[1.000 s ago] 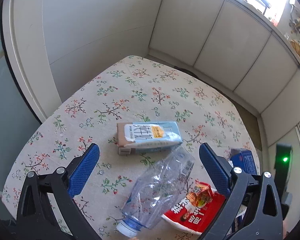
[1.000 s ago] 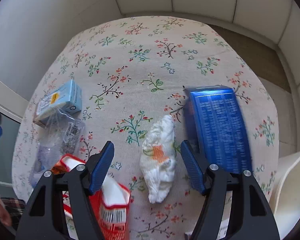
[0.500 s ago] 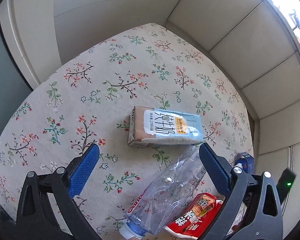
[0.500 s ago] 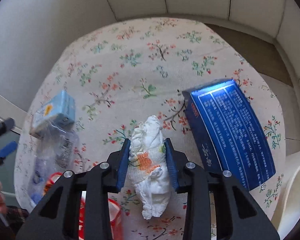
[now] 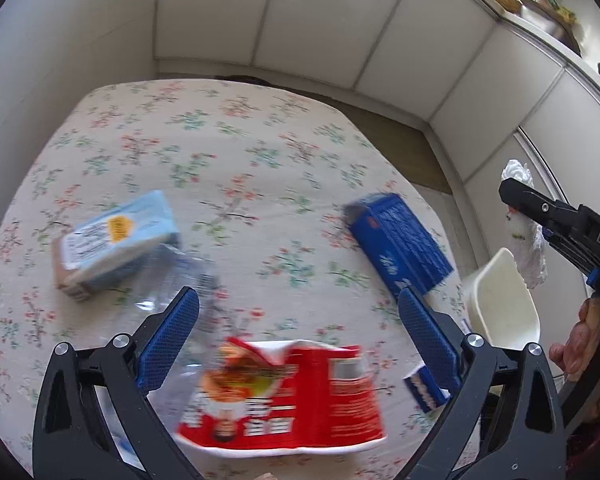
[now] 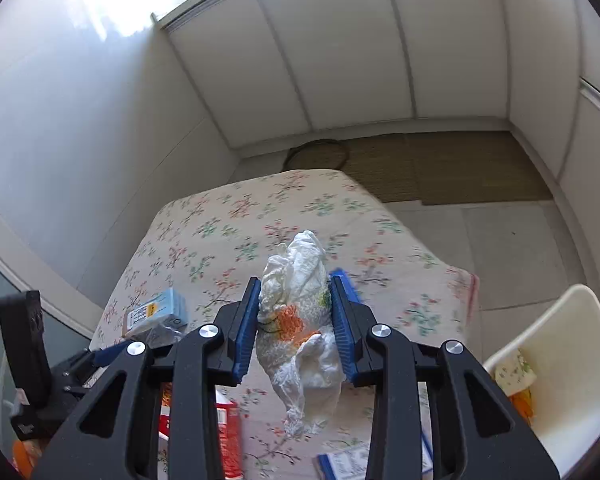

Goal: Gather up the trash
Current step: 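Grasp the blue box with the left gripper while the right gripper holds the tissues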

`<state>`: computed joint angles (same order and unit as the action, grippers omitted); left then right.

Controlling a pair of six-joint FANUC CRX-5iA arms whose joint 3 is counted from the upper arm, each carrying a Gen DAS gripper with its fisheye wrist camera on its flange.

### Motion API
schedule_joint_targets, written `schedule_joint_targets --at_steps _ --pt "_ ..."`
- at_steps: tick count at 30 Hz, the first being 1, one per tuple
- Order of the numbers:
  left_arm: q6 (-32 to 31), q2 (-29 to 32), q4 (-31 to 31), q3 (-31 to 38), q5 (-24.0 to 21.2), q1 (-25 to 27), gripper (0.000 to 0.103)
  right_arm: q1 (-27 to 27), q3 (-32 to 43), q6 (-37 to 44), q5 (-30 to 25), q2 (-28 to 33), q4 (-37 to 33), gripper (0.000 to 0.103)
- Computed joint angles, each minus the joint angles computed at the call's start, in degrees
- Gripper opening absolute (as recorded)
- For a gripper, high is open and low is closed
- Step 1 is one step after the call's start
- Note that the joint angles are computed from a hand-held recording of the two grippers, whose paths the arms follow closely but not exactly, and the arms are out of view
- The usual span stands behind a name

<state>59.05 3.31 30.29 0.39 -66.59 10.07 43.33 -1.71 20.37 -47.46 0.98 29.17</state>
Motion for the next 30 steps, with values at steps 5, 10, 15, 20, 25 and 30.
schedule_joint_targets --at_steps 5,10,15,20,25,30 --pt "7.07 1.46 -5.67 3.59 0.73 -6.58 0.096 -1.27 -4.84 -2.66 -0.63 -4.51 1.16 0.035" --pt "22.35 9.11 -12.93 14.25 -3.11 -13.78 0.096 -2.21 -9.57 -4.87 -1.06 -9.12 2.31 0.035" --pt "35.61 16.79 -22.63 25.68 -7.88 -19.90 0.096 -3.74 -12.21 -4.49 -1.32 -12.17 0.72 0.035" --pt "43.40 22.91 -29.44 33.46 -14.47 -22.30 0.096 -4.67 -13.21 -4.00 -1.03 -13.32 0.25 0.035" --pt "39.84 21.92 -27.54 30.11 -12.10 -21.47 0.060 -5.35 -13.57 -3.14 -0.23 -13.95 -0.51 0.035" --pt "35.75 17.21 -24.65 23.58 -7.09 -18.42 0.054 -5.84 -12.87 -1.05 1.42 -13.53 -2.76 0.035"
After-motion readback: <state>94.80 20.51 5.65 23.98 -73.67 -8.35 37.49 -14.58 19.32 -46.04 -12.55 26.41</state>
